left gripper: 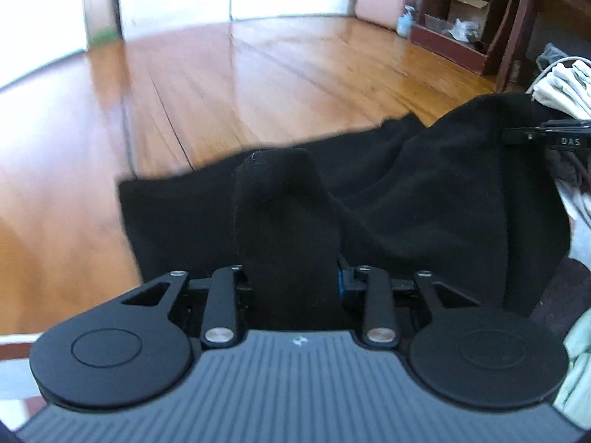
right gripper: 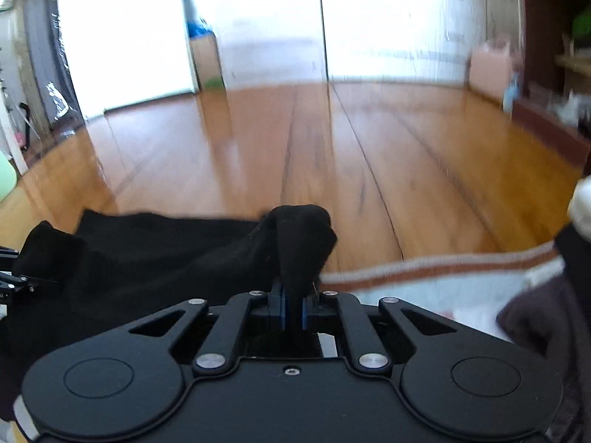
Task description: Fold clothes
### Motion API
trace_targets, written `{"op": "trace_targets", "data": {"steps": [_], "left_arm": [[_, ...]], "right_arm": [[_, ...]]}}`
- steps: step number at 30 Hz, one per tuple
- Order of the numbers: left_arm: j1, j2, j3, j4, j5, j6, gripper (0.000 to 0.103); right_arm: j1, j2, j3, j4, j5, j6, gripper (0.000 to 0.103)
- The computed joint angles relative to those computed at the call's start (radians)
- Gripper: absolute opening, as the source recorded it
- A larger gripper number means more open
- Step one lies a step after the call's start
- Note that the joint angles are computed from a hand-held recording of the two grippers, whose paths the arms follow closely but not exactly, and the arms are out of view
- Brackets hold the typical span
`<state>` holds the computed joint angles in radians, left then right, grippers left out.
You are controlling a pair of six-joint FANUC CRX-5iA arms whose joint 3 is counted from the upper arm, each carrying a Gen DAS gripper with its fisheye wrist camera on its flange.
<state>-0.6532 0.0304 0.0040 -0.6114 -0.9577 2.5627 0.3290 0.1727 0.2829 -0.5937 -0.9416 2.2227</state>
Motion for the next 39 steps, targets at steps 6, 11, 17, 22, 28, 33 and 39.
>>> {"op": "trace_targets", "data": {"steps": [6, 11, 17, 22, 28, 33, 39], "left_arm": [[-0.07, -0.03, 0.097, -0.205, -0.147, 0.125, 0.031], [0.121, 0.026, 0.071, -0.1, -0.171, 0.197, 0.071], [0.223, -0.143, -0.169, 0.044, 0.014, 0.311, 0.071], [0.216, -0.188, -0.219, 0.116, 0.088, 0.29, 0.078], [0.281, -0.099, -0.228, 0.31, 0.166, 0.137, 0.081], [0.174, 0.012, -0.07, 0.175, -0.058, 0.167, 0.073], [0.069, 0.04, 0.035, 0.095, -0.298, 0.136, 0.015]], "right_arm": [[-0.012, -0.004, 0.07, -0.091, -0.017, 0.05, 0.009], [0.049, 0.22, 0.315, 0.096, -0.122, -0.307, 0.02], [0.051, 0.378, 0.464, 0.208, -0.248, -0.562, 0.036], [-0.013, 0.336, 0.428, 0.099, -0.307, -0.552, 0.046], [-0.094, 0.208, 0.255, -0.056, -0.353, -0.469, 0.052], [-0.103, 0.184, 0.21, -0.086, -0.382, -0.334, 0.036], [-0.207, 0.135, 0.22, -0.298, -0.387, -0.164, 0.005]]}}
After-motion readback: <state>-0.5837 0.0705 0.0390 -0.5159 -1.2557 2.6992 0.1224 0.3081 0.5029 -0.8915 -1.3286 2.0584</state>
